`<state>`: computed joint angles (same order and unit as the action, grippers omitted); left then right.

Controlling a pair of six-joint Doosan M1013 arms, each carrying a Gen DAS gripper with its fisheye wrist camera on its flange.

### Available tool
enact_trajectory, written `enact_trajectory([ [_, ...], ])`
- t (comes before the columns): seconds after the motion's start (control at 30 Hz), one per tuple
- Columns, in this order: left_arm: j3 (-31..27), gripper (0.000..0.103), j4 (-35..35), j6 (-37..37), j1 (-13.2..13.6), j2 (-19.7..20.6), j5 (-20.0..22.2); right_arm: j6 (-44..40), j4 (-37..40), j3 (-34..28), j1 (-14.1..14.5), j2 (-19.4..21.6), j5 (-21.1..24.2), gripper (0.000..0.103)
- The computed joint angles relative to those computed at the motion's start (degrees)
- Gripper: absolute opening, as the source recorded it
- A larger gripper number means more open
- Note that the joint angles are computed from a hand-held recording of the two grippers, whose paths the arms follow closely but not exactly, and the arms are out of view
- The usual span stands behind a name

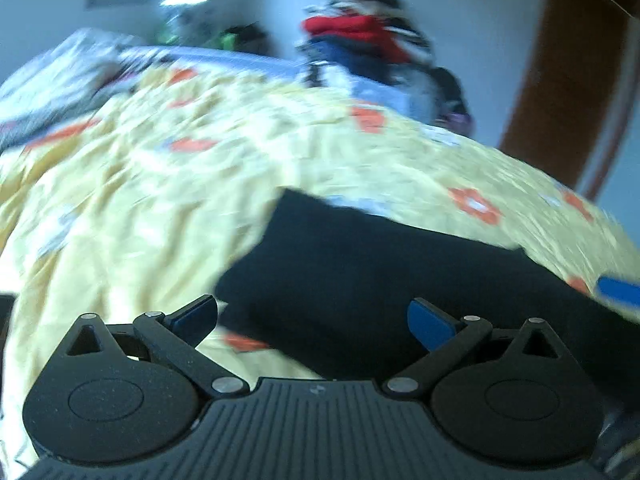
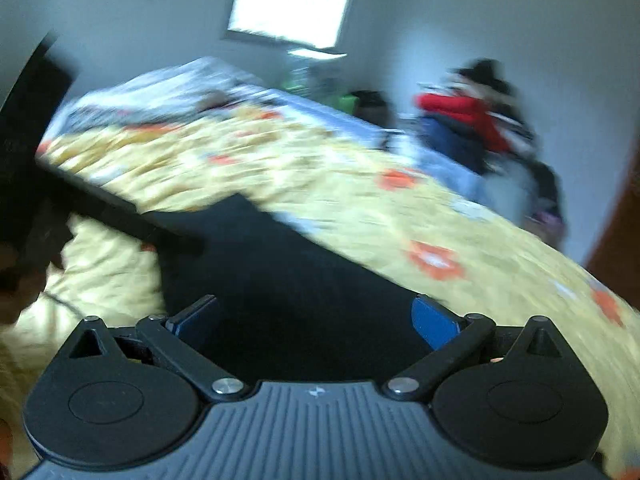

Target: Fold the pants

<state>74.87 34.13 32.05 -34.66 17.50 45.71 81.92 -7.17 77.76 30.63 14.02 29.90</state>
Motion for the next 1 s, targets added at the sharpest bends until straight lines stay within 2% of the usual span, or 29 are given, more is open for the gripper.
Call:
enact_trajectory([
  [0.1,0.18,0.102,-2.35,-2.11,2.01,-0.59,0.76,-3.67,-3.41,-2.77,3.03,2.75,2.05,0.103],
  [0.2,0.79,0.102,-11.31,-0.3,4.7,-1.21,-0.74,-5.7,-9.26,-4.44,5.45,5.1,3.48,0.102],
  [0.27,0.95,0.102,-18.11,2.05,6.37,-1.2,-1.98,-4.22,-16.91,-4.72,7.05,6.23,4.02,0.102],
  [0.37,2.1,0.102,-28.19,6.6,8.11,-1.53,-4.41,1.79,-31.14,-2.97,8.62,6.8,1.94,0.102],
  [0.4,2.37,0.102,-31.82,8.51,8.69,-1.48,-5.46,2.98,-33.61,-2.98,8.94,7.05,1.82,0.102],
  [0.5,2.83,0.102,-43.07,14.4,10.28,-1.06,-7.47,6.5,-41.07,-2.82,9.76,7.83,1.26,0.095],
  [0.57,3.09,0.102,-49.19,17.91,10.99,-0.77,-8.73,6.37,-42.92,-3.2,9.99,8.41,1.19,0.08],
  [0.63,3.37,0.102,-54.86,20.8,11.58,-0.48,-9.73,2.74,-39.82,-3.98,9.91,9.04,0.98,0.053],
  [0.73,4.02,0.102,-64.54,26.34,12.73,-0.06,-11.32,-1.22,-31.22,-5.13,9.04,9.37,0.14,0.031],
  [0.8,4.41,0.103,-73.5,31.01,13.71,0.53,-11.74,0.06,-23.69,-6.17,7.76,9.2,-0.63,0.024],
  [0.87,4.23,0.102,-80.86,36.31,14.36,1.56,-11.87,0.66,-14.56,-7.26,6.02,8.83,-0.98,0.024],
  [1.0,3.0,0.102,-82.55,36.24,14.05,3.04,-16.15,-1.27,0.41,-8.61,2.81,8.01,-0.3,0.024],
])
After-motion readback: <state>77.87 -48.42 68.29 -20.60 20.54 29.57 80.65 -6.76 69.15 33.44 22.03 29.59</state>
